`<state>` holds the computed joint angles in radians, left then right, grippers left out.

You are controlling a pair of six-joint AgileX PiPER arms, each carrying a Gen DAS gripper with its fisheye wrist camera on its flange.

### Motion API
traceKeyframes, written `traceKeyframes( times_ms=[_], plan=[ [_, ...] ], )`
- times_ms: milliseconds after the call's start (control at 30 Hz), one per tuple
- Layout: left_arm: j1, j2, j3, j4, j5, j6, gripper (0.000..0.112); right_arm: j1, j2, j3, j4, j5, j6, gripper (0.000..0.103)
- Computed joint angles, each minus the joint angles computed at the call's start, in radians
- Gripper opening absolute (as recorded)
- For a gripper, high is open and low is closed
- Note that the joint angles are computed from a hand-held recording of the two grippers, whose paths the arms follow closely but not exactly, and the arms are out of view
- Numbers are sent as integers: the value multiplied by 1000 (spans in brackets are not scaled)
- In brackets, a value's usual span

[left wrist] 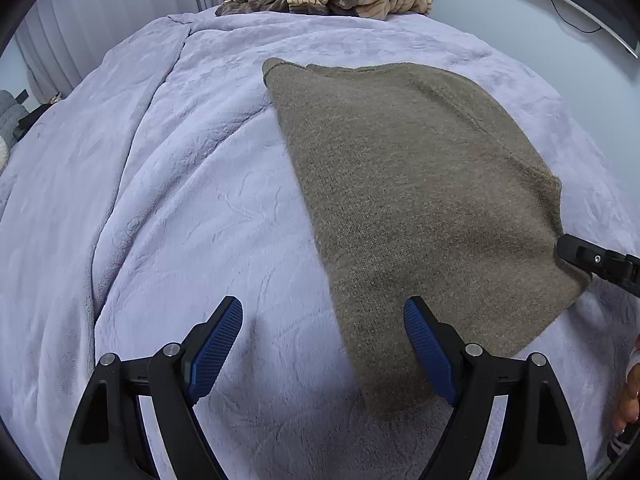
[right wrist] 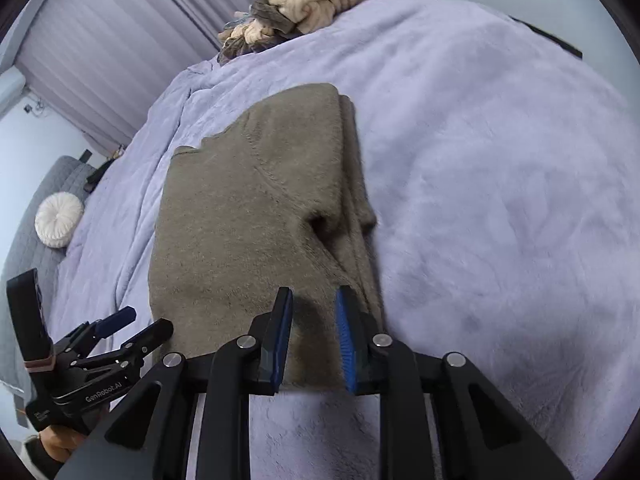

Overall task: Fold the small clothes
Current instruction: 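Open the right gripper and press the folded bundle flat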

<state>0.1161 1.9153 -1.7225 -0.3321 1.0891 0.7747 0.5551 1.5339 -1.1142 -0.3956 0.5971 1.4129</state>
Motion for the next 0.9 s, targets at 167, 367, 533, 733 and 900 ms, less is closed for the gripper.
traceKeyframes(
  times_ms=[167, 367, 533, 733, 900],
  plan=[
    [5, -6, 18, -8, -11, 5, 84, 0, -78, 101, 5, -57, 23, 16],
    [6, -9, 16, -2, -4, -10, 84, 10, -65, 82, 8, -44, 28, 19],
    [5, -7, 13, -2, 0, -13, 84, 3, -77, 98, 25, -62, 22, 20],
    [12, 7, -10, -7, 24, -16, 84, 2, -97, 118, 11, -81, 62, 20],
    [42, 38, -71, -42, 70, -26, 84, 31, -139, 120, -92, -16, 157, 48]
  ],
)
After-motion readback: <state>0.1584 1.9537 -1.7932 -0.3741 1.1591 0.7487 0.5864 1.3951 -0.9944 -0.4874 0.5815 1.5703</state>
